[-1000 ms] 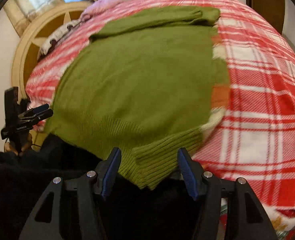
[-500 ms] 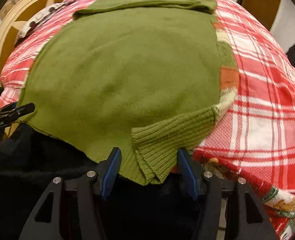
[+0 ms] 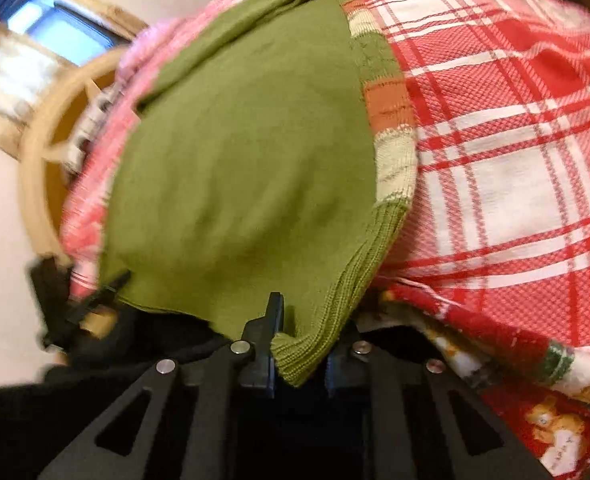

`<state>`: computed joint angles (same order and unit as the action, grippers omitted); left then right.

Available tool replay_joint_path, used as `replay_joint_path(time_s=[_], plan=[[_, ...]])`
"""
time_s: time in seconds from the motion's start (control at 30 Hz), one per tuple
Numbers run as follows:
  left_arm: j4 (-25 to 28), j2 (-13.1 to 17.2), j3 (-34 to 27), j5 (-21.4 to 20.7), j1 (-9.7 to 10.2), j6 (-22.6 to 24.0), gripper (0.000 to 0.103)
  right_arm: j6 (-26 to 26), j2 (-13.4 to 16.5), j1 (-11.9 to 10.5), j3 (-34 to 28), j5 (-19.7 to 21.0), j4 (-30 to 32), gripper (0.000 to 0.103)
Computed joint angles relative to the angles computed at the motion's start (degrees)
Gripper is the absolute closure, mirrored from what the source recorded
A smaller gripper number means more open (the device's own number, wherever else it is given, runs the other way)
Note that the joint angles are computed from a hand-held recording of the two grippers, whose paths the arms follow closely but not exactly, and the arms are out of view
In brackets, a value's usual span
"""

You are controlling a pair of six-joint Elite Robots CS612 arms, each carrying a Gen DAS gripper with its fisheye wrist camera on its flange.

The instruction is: Fold small clothes

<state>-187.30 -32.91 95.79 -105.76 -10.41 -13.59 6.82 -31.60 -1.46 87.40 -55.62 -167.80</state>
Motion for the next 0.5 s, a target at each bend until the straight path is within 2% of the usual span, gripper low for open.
replay_joint_path(time_s=[0.07, 0.27, 0.4, 0.5], plan=[[-0.6, -0.4, 0.4, -0.3, -0.04, 0.3, 0.094, 1.8, 0.3, -0.7, 0.1, 4.4, -2.0, 0.086], [-2.1, -1.4, 0.0, -1.8, 0.91, -0.8, 0.095, 6.6, 1.3, -2.3, -1.2, 12.6, -6.5, 0.086], [-0.9, -1.1, -3.4, -3.1, 1.66, -2.2, 0.095, 9.6, 2.8, -2.7, -4.7, 15.3, -8.8, 0.086], [-0.2, -0.8, -6.1, -3.0, 2.07, -2.6, 0.095, 11.4, 4.1, -2.7, -8.1, 15.4, -9.1, 0.086]])
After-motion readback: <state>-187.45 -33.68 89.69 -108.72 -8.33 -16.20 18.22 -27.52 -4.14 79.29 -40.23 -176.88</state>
